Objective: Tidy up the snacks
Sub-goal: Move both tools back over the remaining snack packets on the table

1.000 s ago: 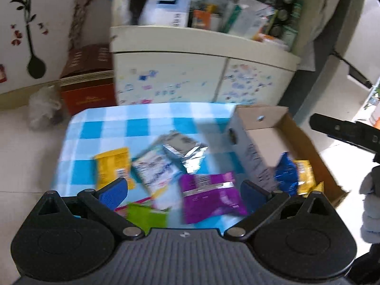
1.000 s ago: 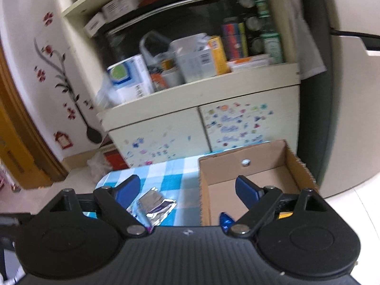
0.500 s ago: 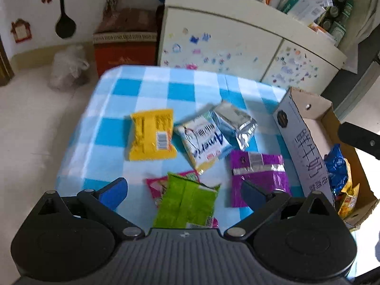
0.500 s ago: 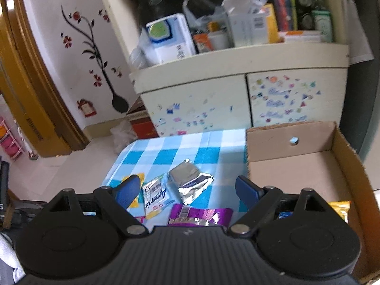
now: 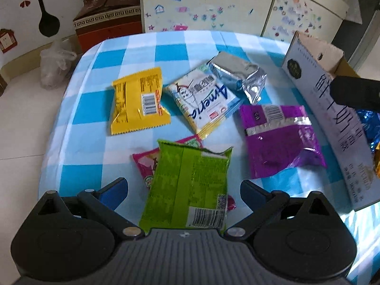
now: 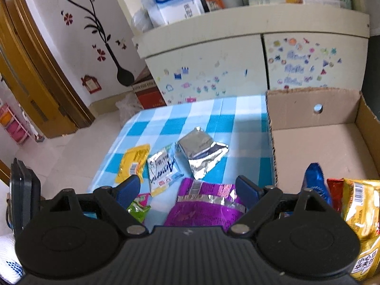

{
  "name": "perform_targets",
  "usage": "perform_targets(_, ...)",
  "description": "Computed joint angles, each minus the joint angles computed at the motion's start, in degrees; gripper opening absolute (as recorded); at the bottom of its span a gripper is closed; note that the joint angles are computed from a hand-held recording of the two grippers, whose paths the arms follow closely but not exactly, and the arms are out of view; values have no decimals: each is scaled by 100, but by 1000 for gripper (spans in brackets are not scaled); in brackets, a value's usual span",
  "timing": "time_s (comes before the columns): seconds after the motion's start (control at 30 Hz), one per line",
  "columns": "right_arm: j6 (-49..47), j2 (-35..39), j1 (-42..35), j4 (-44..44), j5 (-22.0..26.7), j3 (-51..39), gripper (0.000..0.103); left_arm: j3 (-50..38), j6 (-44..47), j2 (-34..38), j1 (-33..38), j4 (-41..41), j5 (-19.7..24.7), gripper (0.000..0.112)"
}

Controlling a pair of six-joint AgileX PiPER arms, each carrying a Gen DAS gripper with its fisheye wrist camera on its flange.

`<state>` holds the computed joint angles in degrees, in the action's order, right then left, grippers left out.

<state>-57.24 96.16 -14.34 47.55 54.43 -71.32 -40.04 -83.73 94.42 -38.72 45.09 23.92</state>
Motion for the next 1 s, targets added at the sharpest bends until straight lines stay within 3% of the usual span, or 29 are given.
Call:
perform_targets(0.63, 657, 348, 640, -693, -558, 276, 90, 357, -681, -384, 479, -65, 324, 94)
perform_targets(0.77, 580, 385, 672, -677, -255, 275, 93, 303, -651, -403, 614, -86, 372, 94)
perform_targets(0.9, 422, 657, 437, -337, 849, -110, 93, 274, -724, -479, 691, 9, 529, 94)
perform_targets(1.0, 42, 530, 431, -277, 918, -147, 92, 275, -691, -542, 790, -52, 516, 94)
